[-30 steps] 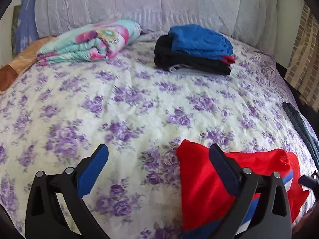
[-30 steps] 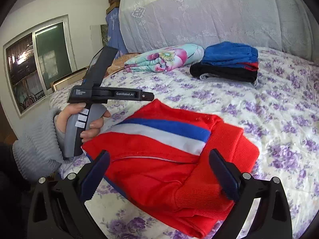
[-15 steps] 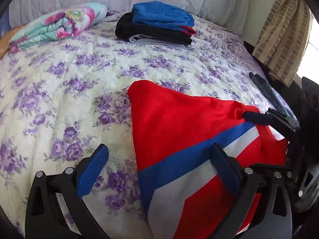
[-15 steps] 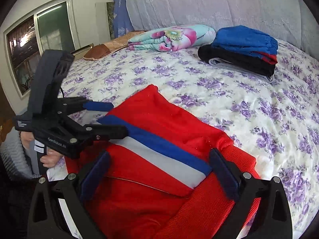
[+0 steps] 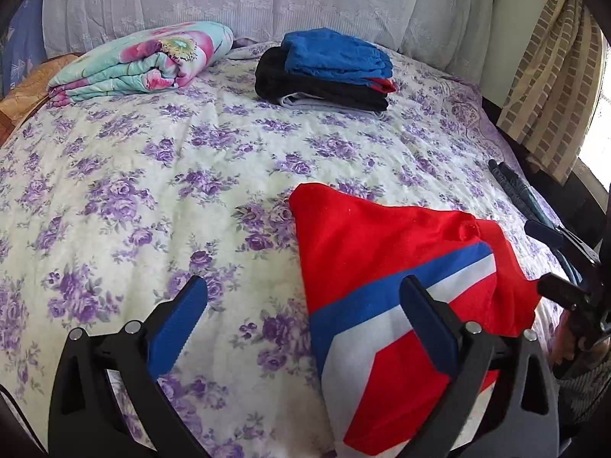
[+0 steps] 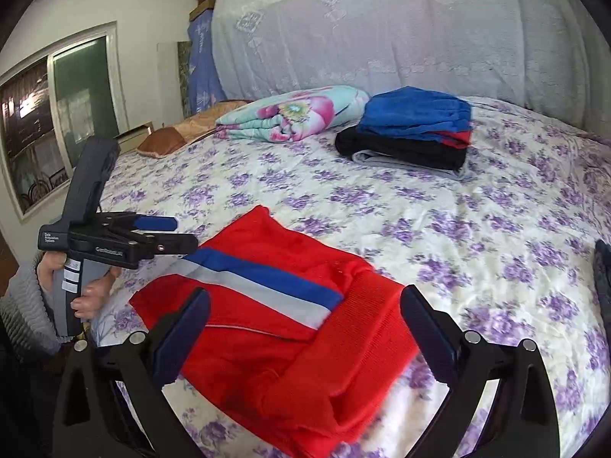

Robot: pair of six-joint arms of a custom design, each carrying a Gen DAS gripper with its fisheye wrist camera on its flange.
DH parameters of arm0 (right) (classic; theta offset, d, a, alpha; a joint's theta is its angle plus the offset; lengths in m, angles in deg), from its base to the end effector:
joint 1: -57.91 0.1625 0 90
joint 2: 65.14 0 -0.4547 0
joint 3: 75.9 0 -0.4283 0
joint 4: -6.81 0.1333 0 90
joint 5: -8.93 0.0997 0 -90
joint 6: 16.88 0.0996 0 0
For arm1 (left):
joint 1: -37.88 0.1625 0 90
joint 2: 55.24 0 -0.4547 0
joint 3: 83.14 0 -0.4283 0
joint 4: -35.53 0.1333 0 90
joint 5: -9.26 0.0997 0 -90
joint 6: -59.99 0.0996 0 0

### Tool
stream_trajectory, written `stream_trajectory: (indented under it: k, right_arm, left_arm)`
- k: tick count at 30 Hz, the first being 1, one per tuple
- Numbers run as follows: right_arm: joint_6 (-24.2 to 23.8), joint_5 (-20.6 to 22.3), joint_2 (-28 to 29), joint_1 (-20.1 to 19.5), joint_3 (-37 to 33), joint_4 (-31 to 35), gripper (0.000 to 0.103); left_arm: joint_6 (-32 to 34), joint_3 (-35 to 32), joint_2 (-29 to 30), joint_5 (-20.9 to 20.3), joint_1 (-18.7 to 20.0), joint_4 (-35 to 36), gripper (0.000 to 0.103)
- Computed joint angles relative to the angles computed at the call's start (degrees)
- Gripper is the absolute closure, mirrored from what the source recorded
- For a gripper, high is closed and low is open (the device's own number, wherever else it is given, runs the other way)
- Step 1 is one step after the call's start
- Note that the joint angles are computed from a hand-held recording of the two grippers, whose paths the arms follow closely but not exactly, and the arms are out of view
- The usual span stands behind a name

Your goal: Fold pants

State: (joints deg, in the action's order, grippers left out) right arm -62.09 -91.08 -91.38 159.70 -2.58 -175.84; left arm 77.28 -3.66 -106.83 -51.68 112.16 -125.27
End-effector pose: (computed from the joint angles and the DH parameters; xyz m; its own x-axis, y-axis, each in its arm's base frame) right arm 0.2850 -0.7979 0.0524 -0.5955 -0.5425 0.5925 -0.8029 0.4262 -0.4167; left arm -0.0401 -0.8129 0.3226 -0.8300 0.1317 -0.5420 0.4662 0.6974 -0.5443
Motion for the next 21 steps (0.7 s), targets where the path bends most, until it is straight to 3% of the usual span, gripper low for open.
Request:
stream_trajectory:
  k: [4,5,7,10,16,21]
  right_arm:
    - [9.0,-4.5,0.7,-1.3,-2.5,4.3,0.004]
    - [12.4,-4.0,0.9,-2.1,-3.8,8.4,0.004]
    - [17.6,0.3,1.3,-4.0,-5.5,14.7,0.003]
    - [16.7,0.4,1.1,-3.8,-5.0,14.7,0.003]
    - [17.5,2.1,-0.1,-4.0,-2.4,12.0,0.003]
    - [20.0,6.9,-2.9,-4.8,0.2,14.1,0.003]
  left_arm:
    - [0.7,1.0,0.0,0.2,0.1,2.1,0.005]
    - [0.5,0.6,0.6,0.5,0.3,3.3,0.004]
    - [-1.4,1.0,1.3,-2.6,1.5,0.9,0.004]
    - [-4.0,-0.3,1.2,-4.9,2.2,3.8,0.004]
    - [-3.9,0.7,0.3,-3.6,1.4,3.6,0.005]
    - [-2.7,1.5,-2.1,-8.8,1.5,6.5,0.005]
